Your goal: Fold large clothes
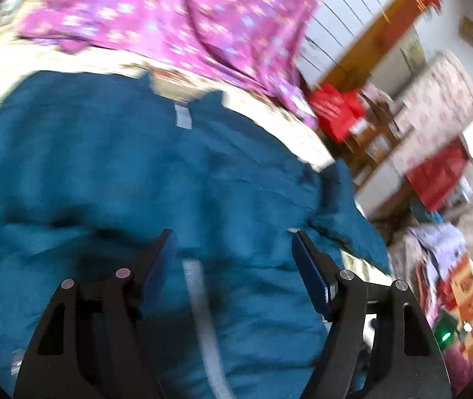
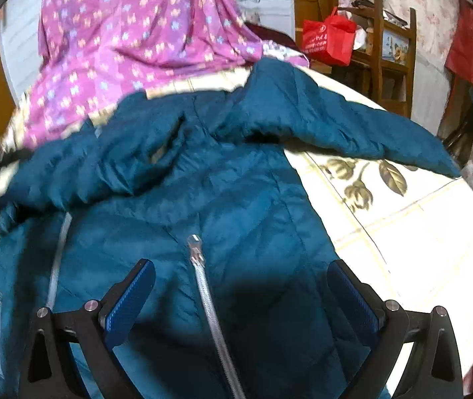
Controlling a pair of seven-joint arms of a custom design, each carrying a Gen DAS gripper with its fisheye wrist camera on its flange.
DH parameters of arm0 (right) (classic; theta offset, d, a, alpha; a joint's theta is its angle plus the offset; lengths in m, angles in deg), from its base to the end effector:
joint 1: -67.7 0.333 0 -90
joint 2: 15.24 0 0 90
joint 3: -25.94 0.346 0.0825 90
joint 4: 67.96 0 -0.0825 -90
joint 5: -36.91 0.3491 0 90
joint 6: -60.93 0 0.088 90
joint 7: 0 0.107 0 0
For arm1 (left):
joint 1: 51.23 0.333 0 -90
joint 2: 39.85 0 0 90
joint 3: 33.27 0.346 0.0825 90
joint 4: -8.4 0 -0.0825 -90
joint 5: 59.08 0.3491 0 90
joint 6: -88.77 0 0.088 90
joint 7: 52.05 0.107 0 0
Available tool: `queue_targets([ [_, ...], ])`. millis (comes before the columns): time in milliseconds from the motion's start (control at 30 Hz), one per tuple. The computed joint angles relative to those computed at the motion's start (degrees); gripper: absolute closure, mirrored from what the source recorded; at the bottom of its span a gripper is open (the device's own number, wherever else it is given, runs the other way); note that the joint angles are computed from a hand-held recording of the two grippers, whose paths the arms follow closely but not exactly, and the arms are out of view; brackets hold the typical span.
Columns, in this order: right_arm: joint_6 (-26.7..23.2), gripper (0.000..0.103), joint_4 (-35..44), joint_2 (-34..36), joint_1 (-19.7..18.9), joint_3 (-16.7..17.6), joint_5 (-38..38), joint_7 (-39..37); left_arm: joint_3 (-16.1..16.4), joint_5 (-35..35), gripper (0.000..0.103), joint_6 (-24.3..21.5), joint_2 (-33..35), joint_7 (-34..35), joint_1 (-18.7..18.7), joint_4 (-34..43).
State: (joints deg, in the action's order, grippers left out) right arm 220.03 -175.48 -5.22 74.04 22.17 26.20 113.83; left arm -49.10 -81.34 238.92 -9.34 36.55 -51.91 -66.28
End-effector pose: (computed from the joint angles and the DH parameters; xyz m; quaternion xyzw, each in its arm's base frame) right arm 0.6244 0.0393 0.5489 -0.5848 0.7272 -0.2432 0.2646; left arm 0.7260 -0.1430 0.5710 -0.6663 0.6080 -0.4284 0.0530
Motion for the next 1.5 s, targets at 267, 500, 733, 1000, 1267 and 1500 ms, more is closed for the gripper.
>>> queue_targets([
  [267, 1.84, 0.000, 13.52, 9.42, -8.04, 12.70, 31.93, -24.62, 17.70, 23.26, 0.031, 11.21, -9.68, -23.89, -7.56, -19.49],
  [500, -15.21, 0.001, 39.63, 27.71, -5.45, 11.05, 33.45, -16.99, 20.54, 32.70, 0.031, 0.22, -7.00, -35.95, -7.27, -14.05],
  [733, -17.00, 0.063, 52.44, 35.71, -4.67, 10.97, 32.21, -17.98, 15.90, 32.94, 0.031, 1.36, -7.58, -37.46, -2.34, -14.24],
  [1000, -11.32, 0.081, 53.78, 35.09, 1.88, -2.92, 10.93, -11.34, 14.46, 32.63, 0.031, -0.81, -7.05, -39.46, -0.90, -13.57],
  [1267, -16.59, 0.056, 54.82, 36.59, -6.83, 7.21, 20.63, -15.54, 14.79, 34.29, 0.031, -0.75, -7.11, -40.15, -1.21, -13.57],
  [1500, 1.78, 0.054, 36.52, 26.49, -11.83, 13.71, 37.95, -23.38, 16.84, 39.23, 0.031, 3.02, -5.30, -42.02, -2.92, -10.87],
])
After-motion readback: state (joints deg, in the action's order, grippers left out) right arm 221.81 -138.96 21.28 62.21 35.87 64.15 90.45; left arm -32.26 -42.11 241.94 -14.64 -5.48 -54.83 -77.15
